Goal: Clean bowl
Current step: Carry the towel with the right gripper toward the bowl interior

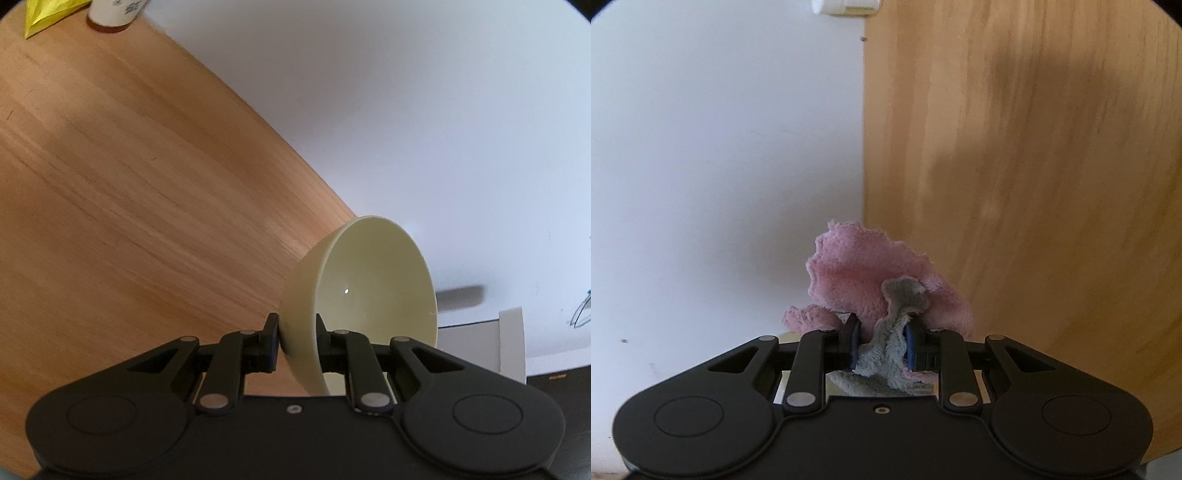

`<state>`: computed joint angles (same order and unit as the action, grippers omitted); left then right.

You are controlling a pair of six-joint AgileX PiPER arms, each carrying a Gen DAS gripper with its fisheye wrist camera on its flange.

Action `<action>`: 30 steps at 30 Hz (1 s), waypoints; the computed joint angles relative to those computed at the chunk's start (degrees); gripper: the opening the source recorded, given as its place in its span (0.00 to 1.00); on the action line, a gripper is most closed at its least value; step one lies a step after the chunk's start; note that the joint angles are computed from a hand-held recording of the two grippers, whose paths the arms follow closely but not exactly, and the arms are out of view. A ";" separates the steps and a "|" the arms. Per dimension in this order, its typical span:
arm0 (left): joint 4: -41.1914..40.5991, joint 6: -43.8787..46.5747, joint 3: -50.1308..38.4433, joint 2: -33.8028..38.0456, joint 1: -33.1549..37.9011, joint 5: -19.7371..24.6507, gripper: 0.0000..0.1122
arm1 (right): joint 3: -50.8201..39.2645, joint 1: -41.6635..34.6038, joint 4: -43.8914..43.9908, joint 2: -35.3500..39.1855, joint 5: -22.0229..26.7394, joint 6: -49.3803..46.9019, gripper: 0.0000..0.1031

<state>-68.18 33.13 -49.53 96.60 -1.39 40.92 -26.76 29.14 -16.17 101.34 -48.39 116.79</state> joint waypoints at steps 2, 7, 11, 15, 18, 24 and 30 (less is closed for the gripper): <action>0.53 0.61 -0.11 0.28 0.00 -0.08 0.11 | -0.46 -1.75 -3.19 -0.31 0.63 1.23 0.25; 1.00 1.53 -0.36 0.48 0.32 0.40 0.11 | 0.94 -4.29 -5.39 2.02 -5.10 -2.50 0.25; 1.86 1.99 -0.55 0.58 0.59 0.71 0.11 | 0.35 -5.55 -7.02 2.76 -7.38 -5.96 0.25; 3.14 2.45 -1.21 0.87 0.96 2.11 0.11 | -0.23 -7.12 -9.89 2.73 -8.53 -7.54 0.25; 4.01 3.45 -1.33 0.73 1.56 3.45 0.11 | -0.25 -8.37 -13.07 1.71 -8.48 -7.42 0.25; 4.29 5.75 -0.27 0.84 2.58 5.18 0.12 | -1.58 -11.61 -20.29 4.77 -9.99 -6.87 0.26; 5.02 6.78 -0.84 0.53 2.18 5.91 0.12 | -1.09 -12.37 -21.70 6.50 -9.15 -7.21 0.26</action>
<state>-63.16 39.90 -50.36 97.13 0.78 46.84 -27.85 16.76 -37.87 107.84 -57.54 109.58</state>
